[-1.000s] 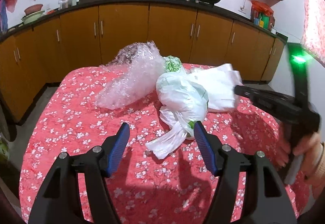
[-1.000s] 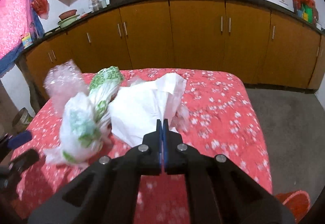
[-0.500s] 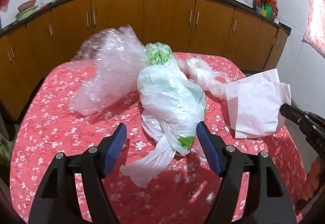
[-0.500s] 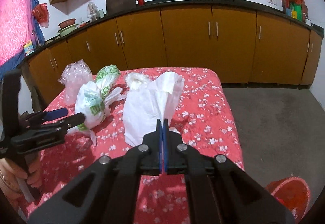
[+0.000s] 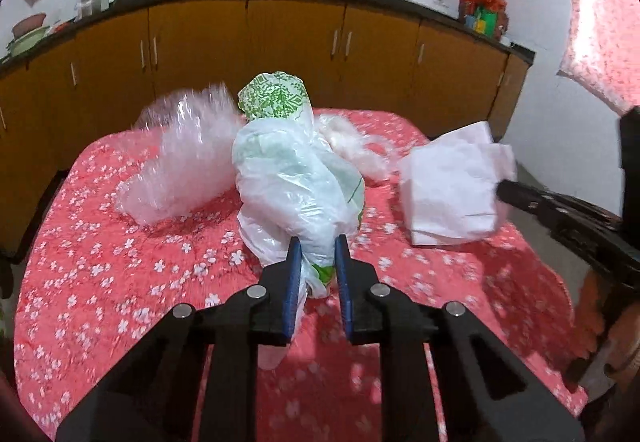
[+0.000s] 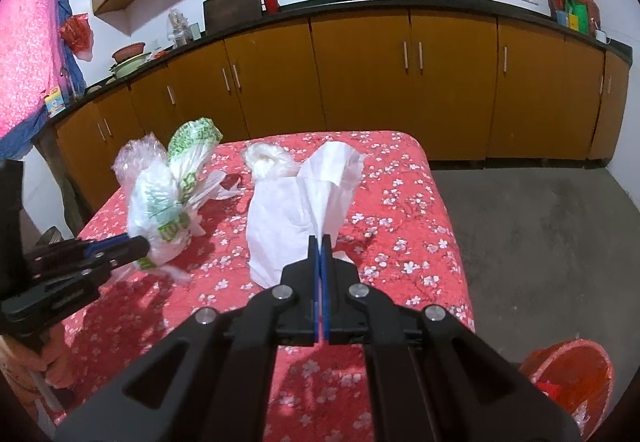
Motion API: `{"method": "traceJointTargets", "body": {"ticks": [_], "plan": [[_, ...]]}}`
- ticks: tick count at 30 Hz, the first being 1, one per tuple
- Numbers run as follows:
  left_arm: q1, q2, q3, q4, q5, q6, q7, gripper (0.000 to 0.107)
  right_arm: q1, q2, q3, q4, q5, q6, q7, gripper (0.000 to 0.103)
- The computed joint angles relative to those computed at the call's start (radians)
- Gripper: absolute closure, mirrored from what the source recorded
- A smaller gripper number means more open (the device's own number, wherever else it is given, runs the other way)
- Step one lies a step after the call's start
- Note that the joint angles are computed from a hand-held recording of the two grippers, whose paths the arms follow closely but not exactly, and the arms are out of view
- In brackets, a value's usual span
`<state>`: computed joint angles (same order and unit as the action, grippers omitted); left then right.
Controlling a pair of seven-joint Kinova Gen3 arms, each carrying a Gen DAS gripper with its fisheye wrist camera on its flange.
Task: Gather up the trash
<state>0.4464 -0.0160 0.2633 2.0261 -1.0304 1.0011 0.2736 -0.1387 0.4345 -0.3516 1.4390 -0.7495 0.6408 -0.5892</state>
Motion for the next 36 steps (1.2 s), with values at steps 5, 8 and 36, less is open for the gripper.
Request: {"method": "traceJointTargets", "body": {"ticks": [5,8,36], "plan": [[0.032,-0.022,0.038,-0.011,-0.021,0.063,0.021,0.090,0.022,-0.019,-0.008,0.018,-0.030,0.003,0.027,0.100],[0.033,-0.016,0.039,-0.026,-0.026,0.078,0.011,0.090,0.034,-0.032,-0.007,0.025,-0.052,0.003,0.046,0.100],[0.146,0.126,-0.008,-0.185,-0.105,0.076,-0.008,0.090,0.139,-0.163,0.100,0.176,-0.367,-0.041,0.348,0.100]]}}
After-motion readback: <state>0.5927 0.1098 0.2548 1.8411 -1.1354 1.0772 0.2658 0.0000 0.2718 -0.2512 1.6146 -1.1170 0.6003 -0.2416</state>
